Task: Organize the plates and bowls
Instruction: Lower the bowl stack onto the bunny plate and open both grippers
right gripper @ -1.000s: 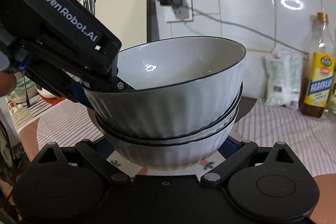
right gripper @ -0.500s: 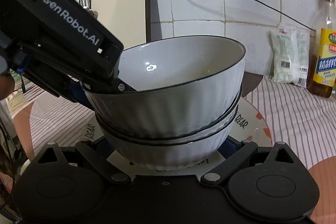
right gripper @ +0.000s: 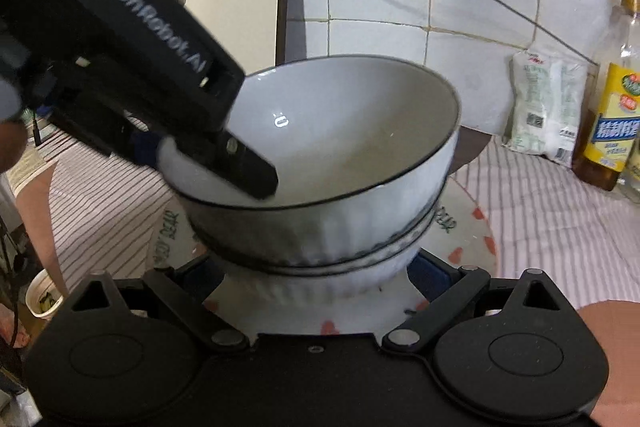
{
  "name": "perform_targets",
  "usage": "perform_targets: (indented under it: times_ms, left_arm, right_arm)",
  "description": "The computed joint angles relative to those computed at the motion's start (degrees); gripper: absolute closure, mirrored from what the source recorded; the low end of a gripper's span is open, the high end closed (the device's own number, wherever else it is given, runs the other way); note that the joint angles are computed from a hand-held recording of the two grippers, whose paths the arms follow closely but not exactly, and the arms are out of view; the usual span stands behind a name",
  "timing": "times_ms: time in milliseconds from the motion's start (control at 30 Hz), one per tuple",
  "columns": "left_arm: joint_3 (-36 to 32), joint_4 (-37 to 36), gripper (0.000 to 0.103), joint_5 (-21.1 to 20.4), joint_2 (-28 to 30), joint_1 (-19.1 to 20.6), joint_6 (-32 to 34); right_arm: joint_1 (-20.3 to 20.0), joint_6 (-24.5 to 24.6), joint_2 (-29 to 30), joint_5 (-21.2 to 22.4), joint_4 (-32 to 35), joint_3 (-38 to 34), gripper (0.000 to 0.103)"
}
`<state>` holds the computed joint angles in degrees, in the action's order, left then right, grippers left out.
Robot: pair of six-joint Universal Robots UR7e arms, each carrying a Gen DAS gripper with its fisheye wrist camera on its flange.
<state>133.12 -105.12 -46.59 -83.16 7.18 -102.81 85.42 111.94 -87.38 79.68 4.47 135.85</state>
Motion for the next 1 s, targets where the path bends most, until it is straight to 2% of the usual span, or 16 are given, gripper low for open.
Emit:
perform_targets:
  times_ms: [233, 600, 767, 867, 1000]
  left_arm:
    - [-4.84, 11.44, 0.061, 0.59, 0.84, -5.13, -3.42]
    - [-13.20, 29.28, 0.049, -1.57, 2.67, -15.39, -11.93]
    - [-17.42, 36.44, 0.046, -4.04, 4.70, -18.42, -15.75]
    - [-19.14, 38.28, 0.043, -5.04, 5.33, -19.31, -17.09]
    - [-21.20, 41.43, 0.040, -5.92, 6.52, -21.02, -17.95]
  right_arm:
    - [-2.50, 2.95, -12.04, -0.91, 6.35, 2.69, 0.004]
    - [-3.27, 8.16, -31.59, -1.47, 17.27, 1.99, 0.004]
    - [2.52, 11.73, -33.99, 5.13, 20.94, -0.89, 0.004]
    - [6.05, 14.48, -35.91, 9.16, 22.46, -1.59, 0.003]
    - [13.88, 20.05, -36.88, 17.87, 23.70, -3.17, 0.001]
